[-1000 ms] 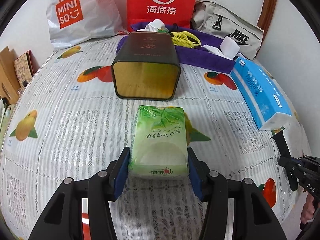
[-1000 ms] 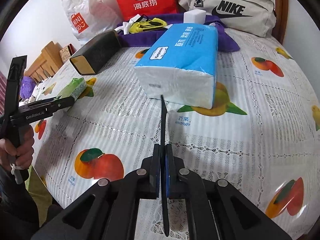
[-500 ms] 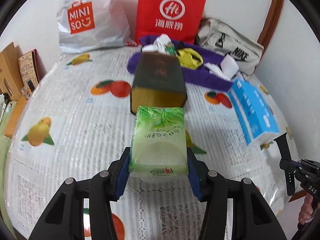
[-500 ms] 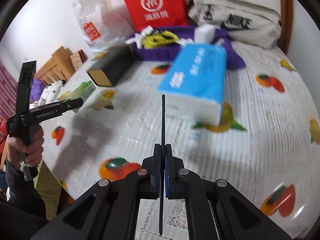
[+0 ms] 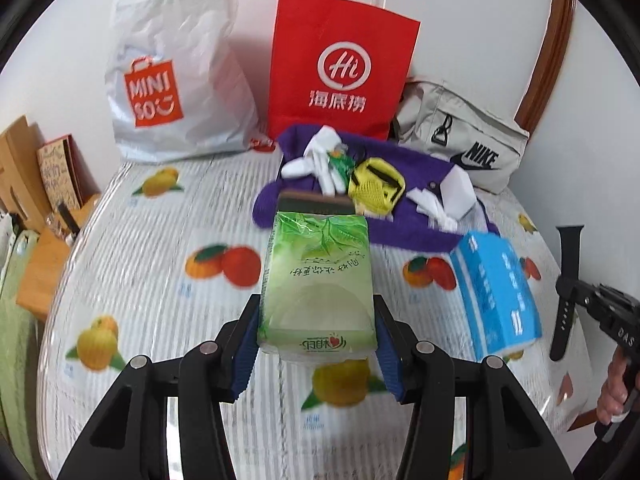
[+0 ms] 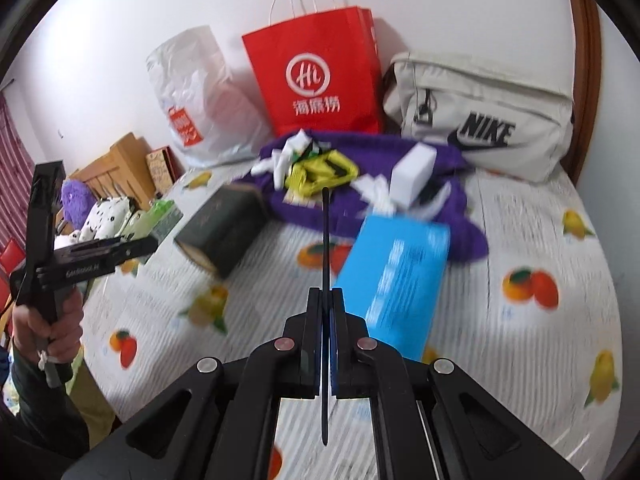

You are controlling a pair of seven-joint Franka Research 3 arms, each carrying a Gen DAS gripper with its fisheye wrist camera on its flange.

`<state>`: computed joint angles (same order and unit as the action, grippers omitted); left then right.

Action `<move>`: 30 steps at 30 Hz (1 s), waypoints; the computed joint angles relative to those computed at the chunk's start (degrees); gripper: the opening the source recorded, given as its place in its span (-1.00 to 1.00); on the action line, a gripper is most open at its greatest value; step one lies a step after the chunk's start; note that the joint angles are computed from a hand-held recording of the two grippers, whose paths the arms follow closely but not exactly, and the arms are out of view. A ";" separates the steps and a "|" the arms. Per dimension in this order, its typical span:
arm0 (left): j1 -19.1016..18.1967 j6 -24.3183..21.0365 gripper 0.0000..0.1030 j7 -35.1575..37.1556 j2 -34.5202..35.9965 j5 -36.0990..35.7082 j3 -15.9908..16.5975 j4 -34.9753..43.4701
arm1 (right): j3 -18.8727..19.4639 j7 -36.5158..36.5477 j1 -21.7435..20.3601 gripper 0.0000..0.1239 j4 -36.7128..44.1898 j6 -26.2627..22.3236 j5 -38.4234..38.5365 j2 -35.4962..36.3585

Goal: Organize soft objects
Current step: 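Carry the green tissue pack with the left tool while the right tool carries the strap toward the towel, then open the right tool to drop the strap while the left tool lowers the green pack onto the towel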

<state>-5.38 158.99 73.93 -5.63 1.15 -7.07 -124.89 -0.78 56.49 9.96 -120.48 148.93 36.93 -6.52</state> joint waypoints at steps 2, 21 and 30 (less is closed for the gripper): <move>0.10 -0.66 -0.04 -0.02 1.37 0.31 -0.06 2.21 | -0.11 -0.37 -0.06 -0.95 3.21 -0.36 0.16 2.37; 2.42 -6.24 -0.04 1.91 12.52 -1.32 -2.09 16.63 | 2.38 5.52 -4.71 -0.91 28.62 -12.30 -3.46 23.39; 3.02 -7.84 -0.04 3.96 16.24 -2.98 -2.80 20.59 | 3.84 3.70 -4.54 -0.59 28.35 -11.91 -4.67 24.02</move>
